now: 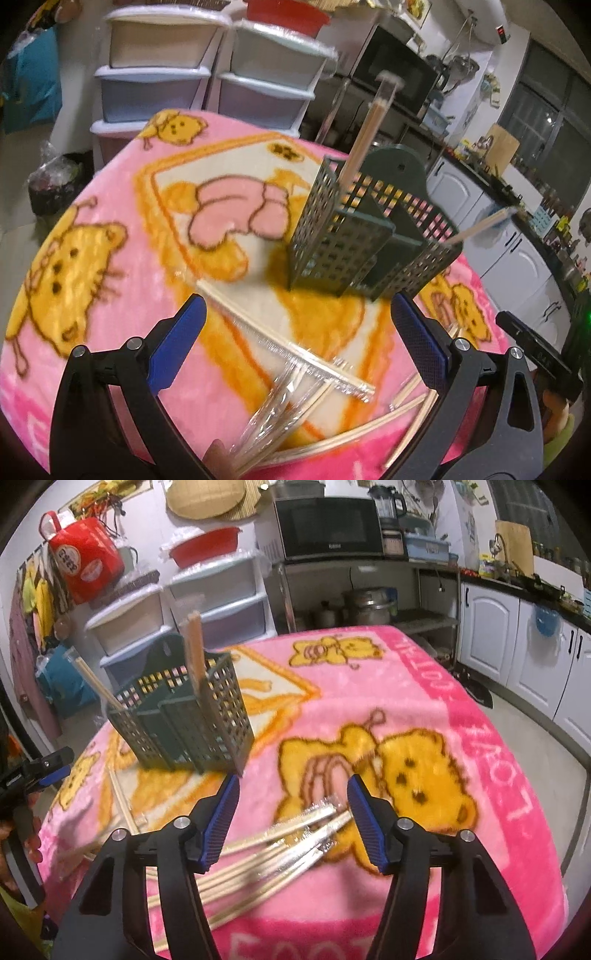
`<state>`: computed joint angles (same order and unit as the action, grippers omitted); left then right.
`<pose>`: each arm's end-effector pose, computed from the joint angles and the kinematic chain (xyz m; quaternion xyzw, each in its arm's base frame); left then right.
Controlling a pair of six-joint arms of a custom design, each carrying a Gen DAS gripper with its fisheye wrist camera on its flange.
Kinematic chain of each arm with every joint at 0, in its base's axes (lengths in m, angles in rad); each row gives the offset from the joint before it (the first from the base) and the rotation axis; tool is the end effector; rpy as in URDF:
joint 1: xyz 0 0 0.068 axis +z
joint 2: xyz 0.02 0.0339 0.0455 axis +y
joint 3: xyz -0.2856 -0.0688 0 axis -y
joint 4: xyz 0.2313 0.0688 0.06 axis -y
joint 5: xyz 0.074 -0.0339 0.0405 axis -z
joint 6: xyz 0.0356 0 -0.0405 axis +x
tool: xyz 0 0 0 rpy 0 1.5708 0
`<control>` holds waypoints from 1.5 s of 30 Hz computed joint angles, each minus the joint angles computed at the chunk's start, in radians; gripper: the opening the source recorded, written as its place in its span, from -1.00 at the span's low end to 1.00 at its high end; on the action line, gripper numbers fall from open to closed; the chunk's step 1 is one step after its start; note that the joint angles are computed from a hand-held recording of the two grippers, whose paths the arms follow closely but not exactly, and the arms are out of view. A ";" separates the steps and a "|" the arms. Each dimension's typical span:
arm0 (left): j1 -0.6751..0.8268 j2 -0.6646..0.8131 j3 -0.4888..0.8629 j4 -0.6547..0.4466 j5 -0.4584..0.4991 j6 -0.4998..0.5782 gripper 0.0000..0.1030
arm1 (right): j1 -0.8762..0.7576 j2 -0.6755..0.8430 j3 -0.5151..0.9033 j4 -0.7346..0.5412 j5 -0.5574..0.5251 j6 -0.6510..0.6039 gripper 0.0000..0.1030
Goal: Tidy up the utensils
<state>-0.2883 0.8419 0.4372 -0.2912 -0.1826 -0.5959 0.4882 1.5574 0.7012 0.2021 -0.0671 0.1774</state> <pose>0.1453 -0.0364 0.2207 -0.1764 0.8855 -0.1058 0.4166 0.2638 0.1428 0.1970 -0.1534 0.8832 0.1729 0.4081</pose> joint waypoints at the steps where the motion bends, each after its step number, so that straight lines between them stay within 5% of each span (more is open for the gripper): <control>1: 0.005 0.012 -0.006 0.009 0.006 0.000 0.79 | -0.002 0.018 0.010 -0.007 -0.001 -0.003 0.08; 14: 0.213 0.177 -0.056 0.100 0.230 0.071 0.79 | -0.063 0.248 0.185 -0.103 -0.067 -0.085 -0.23; 21: 0.345 0.282 -0.034 0.128 0.338 0.108 0.70 | -0.093 0.333 0.260 -0.148 -0.113 -0.107 -0.27; 29: 0.457 0.361 -0.024 0.187 0.399 0.099 0.50 | -0.097 0.362 0.260 -0.122 -0.114 -0.121 -0.59; 36: 0.436 0.453 0.031 0.200 0.318 0.095 -0.10 | -0.098 0.365 0.252 -0.092 -0.112 -0.124 -0.95; 45: 0.461 0.504 0.056 0.210 0.277 0.128 -0.72 | -0.098 0.268 0.189 -0.019 -0.145 -0.099 -0.96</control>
